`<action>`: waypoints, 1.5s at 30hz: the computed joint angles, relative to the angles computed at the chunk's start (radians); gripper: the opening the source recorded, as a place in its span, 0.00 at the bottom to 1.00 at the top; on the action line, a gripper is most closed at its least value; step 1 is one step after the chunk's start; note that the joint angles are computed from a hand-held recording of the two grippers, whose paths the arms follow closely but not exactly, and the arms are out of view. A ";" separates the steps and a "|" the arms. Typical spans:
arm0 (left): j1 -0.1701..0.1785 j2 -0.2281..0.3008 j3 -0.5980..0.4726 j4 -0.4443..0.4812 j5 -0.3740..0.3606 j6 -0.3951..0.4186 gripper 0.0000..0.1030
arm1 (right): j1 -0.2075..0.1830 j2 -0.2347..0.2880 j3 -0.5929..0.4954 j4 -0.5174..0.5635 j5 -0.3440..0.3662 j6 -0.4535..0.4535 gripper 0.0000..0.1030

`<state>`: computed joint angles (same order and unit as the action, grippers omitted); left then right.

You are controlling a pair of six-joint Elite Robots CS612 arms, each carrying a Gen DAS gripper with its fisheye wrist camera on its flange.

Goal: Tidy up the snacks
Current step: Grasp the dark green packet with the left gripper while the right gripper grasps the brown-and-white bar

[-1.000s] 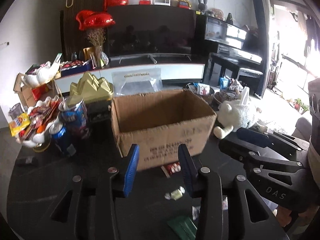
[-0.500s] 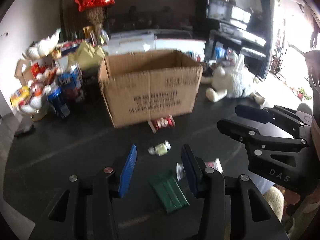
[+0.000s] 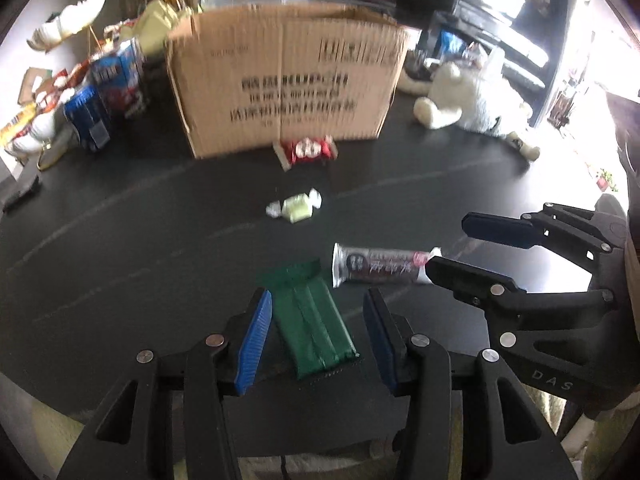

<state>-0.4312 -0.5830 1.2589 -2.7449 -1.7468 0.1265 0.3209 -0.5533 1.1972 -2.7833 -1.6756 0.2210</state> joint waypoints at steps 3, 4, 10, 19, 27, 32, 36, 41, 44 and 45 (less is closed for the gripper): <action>-0.002 0.008 -0.006 0.020 0.012 0.000 0.46 | -0.004 0.010 -0.014 0.050 0.025 -0.025 0.45; -0.002 0.010 -0.009 0.029 0.012 0.001 0.47 | -0.005 0.013 -0.019 0.064 0.032 -0.033 0.45; 0.001 0.034 -0.045 0.098 -0.006 -0.026 0.48 | -0.008 0.036 -0.058 0.137 0.048 -0.082 0.45; -0.002 0.061 -0.072 0.099 0.022 -0.048 0.47 | -0.013 0.068 -0.108 0.193 0.059 -0.127 0.45; -0.002 0.075 -0.090 0.104 0.022 -0.062 0.47 | -0.021 0.083 -0.115 0.176 0.085 -0.083 0.44; -0.006 0.076 -0.087 0.098 0.027 -0.059 0.48 | -0.025 0.083 -0.102 0.134 0.100 -0.033 0.31; -0.004 0.076 -0.082 0.091 0.025 -0.058 0.48 | -0.020 0.085 -0.098 0.115 0.077 -0.012 0.29; -0.001 0.074 -0.073 0.075 0.014 -0.045 0.43 | -0.015 0.084 -0.088 0.079 0.067 0.038 0.23; 0.003 0.074 -0.073 0.065 0.000 -0.043 0.38 | -0.011 0.085 -0.083 0.062 0.061 0.064 0.22; 0.004 0.073 -0.073 0.060 -0.005 -0.045 0.33 | -0.009 0.085 -0.082 0.057 0.058 0.073 0.22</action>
